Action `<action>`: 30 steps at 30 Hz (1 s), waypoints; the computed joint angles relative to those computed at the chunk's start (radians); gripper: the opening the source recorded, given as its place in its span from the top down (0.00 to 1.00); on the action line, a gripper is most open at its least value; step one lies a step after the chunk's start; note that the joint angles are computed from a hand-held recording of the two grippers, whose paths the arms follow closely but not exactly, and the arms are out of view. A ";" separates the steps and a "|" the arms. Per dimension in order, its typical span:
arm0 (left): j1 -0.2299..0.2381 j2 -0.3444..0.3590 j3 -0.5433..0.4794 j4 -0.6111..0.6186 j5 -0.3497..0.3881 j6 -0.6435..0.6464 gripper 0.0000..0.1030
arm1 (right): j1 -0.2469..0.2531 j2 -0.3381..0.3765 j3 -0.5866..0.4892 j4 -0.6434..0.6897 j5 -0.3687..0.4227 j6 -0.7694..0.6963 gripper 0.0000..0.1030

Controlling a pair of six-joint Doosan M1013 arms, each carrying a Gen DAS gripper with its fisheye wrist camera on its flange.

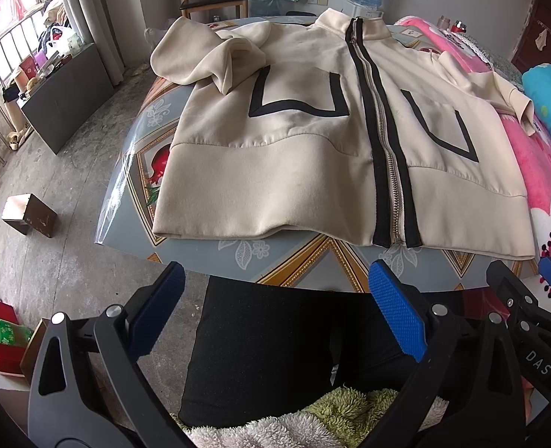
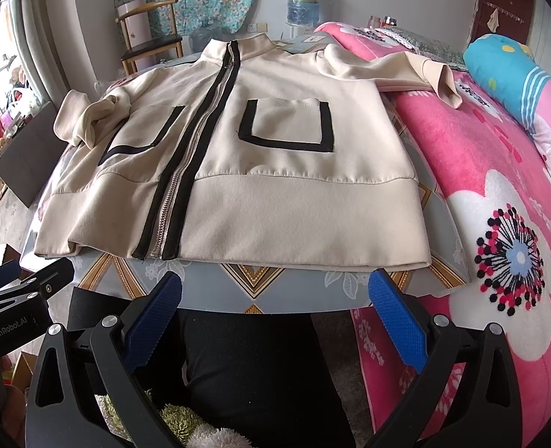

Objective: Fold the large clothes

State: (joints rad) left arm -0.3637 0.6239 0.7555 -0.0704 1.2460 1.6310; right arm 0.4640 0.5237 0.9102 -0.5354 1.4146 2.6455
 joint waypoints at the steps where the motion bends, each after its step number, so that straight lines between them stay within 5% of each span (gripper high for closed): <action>1: 0.000 0.000 0.000 0.001 0.000 0.000 0.08 | 0.000 0.000 0.000 0.000 -0.001 -0.001 0.05; 30: 0.017 0.036 -0.053 0.031 -0.038 -0.010 0.08 | -0.006 0.052 -0.097 -0.065 0.029 -0.072 0.05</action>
State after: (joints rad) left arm -0.3467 0.6599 0.7024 -0.0390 1.2085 1.6211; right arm 0.4579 0.5755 0.8130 -0.6001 1.4437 2.5735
